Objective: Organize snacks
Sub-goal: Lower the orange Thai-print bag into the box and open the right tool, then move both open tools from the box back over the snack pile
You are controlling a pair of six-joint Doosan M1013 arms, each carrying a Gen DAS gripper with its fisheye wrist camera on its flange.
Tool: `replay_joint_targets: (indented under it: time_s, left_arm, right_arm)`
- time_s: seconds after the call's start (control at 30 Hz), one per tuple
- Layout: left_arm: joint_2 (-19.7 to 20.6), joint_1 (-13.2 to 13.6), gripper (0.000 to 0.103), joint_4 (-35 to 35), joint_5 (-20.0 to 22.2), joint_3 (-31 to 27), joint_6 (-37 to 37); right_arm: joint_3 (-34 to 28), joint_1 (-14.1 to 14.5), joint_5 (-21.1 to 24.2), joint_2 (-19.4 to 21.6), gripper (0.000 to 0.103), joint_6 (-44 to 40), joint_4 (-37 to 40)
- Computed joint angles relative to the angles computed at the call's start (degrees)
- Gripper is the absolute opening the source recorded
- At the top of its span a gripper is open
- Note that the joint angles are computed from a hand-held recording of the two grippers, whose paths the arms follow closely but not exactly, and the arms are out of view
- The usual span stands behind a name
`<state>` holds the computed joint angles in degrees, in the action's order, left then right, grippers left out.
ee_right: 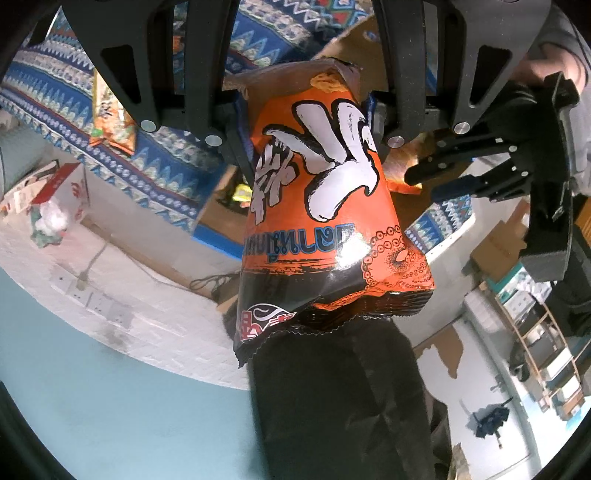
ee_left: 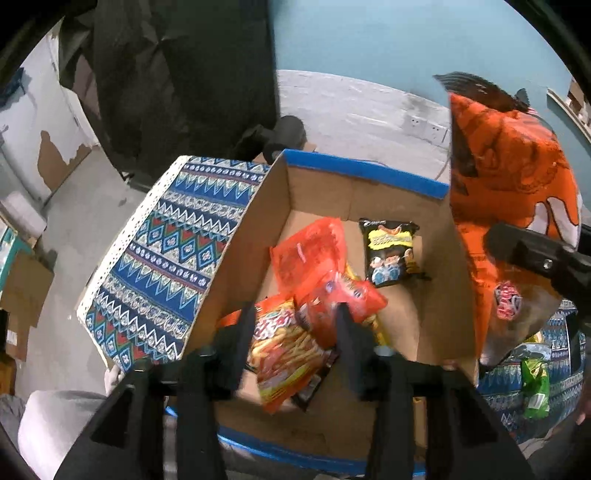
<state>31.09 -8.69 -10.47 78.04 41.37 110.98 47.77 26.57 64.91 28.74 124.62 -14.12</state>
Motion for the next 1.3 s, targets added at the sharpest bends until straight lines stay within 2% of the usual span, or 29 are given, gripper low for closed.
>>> replay_joint_targets:
  time_s: [0.03, 0.07, 0.57, 0.73, 0.87, 1.03, 1.3]
  left_arm:
    - [-0.2, 0.0, 0.061, 0.4, -0.3, 0.2, -0.1]
    - [-0.3, 0.0, 0.062, 1.2, -0.6, 0.3, -0.2]
    - [-0.7, 1.2, 0.063, 2.4, -1.2, -0.1, -0.8]
    - [-1.1, 0.9, 0.065, 2.6, -1.7, 0.4, -0.2]
    - [-1.5, 0.7, 0.066, 2.1, -2.2, 0.8, 0.5]
    - [-2.3, 0.3, 0.069, 1.2, -2.7, 1.7, 1.7]
    - [-4.0, -1.3, 0.071, -0.7, -3.6, 3.7, 4.2]
  right_arm:
    - [-0.4, -0.1, 0.2, 0.3, 0.044, -0.3, 0.5]
    - [-0.8, -0.1, 0.4, 0.7, 0.044, -0.6, 1.1]
    - [-5.6, -0.3, 4.4, 5.0, 0.044, -3.5, 5.4]
    - [-5.8, -0.5, 4.7, 5.3, 0.05, -5.2, 7.6]
    - [-5.1, -0.1, 4.3, 4.6, 0.062, -4.7, 6.2]
    - [-2.6, 0.1, 2.9, 2.2, 0.07, -2.9, 3.7]
    - [3.4, 0.2, 2.8, -2.6, 0.071, 0.0, -1.5]
